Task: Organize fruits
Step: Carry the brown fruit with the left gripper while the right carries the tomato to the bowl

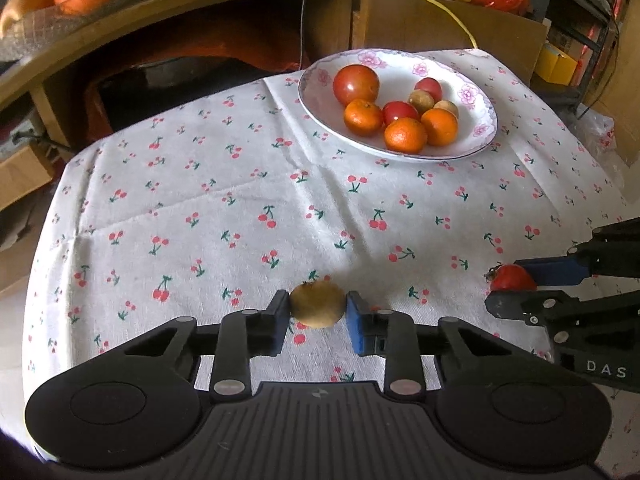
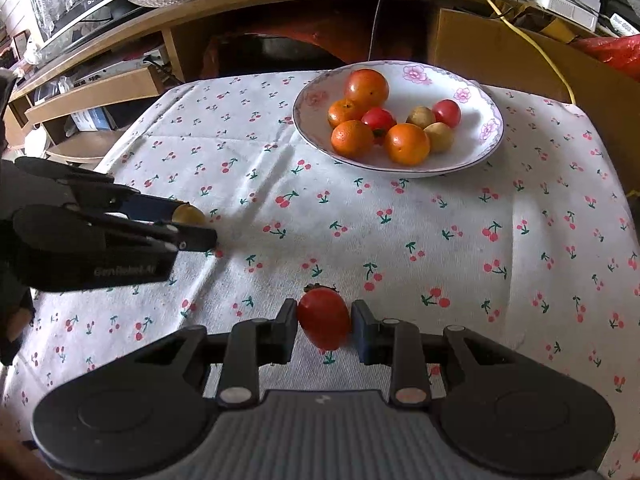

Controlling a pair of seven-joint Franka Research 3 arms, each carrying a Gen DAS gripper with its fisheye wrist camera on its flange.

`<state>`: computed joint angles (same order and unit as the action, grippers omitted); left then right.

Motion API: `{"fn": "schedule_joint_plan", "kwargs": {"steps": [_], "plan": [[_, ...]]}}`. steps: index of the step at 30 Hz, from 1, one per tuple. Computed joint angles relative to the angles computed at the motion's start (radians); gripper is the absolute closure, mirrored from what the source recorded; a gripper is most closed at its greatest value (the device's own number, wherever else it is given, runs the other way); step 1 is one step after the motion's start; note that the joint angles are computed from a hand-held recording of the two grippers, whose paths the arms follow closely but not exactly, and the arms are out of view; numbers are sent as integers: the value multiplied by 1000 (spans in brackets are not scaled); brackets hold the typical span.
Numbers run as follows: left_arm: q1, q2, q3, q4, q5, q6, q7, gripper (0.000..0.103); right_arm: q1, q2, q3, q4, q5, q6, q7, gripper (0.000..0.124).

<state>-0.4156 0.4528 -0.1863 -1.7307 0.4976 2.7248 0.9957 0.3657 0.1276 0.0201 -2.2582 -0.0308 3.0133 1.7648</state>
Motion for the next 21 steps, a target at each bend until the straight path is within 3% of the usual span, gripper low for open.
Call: {"fn": "schedule_joint_plan", "kwargs": {"steps": [10, 21], "plan": [[3, -27, -23, -29, -28, 8, 13, 65, -18, -17, 29, -16, 97, 13, -88, 79], [11, -42, -46, -38, -70, 72, 66, 65, 5, -64, -22, -46, -100, 47, 136, 79]]}}
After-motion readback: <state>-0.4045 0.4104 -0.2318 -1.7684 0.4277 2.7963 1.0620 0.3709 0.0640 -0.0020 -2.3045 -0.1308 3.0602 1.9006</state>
